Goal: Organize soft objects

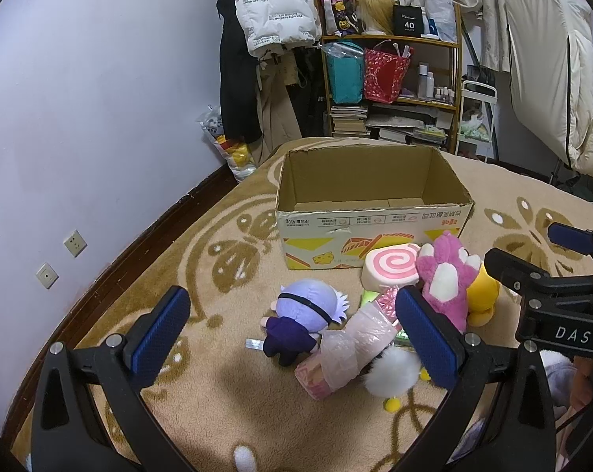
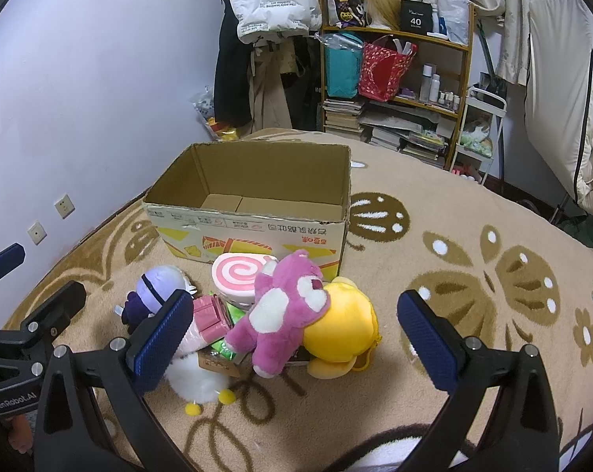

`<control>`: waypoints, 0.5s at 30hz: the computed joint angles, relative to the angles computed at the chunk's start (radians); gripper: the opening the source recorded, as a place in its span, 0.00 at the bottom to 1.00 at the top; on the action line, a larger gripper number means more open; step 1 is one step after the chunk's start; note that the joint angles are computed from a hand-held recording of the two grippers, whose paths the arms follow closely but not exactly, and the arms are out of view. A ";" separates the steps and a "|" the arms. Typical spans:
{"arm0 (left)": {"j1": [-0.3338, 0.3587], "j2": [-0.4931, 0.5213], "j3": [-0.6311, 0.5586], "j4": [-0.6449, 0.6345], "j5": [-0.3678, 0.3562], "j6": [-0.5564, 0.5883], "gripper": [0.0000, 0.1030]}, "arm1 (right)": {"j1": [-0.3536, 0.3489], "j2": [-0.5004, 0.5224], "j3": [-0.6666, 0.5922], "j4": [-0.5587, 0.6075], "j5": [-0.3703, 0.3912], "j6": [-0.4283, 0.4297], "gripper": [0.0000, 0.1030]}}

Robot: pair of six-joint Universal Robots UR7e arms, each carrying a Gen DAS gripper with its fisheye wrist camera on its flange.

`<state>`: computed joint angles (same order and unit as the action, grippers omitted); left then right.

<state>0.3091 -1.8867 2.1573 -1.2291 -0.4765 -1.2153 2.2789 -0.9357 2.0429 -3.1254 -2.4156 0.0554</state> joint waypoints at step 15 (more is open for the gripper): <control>0.000 -0.001 0.003 -0.002 -0.002 0.001 1.00 | -0.003 -0.002 0.001 0.001 0.001 -0.005 1.00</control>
<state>0.3090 -1.8873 2.1602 -1.2309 -0.4790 -1.2147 2.2757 -0.9376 2.0442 -3.1246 -2.4143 0.0509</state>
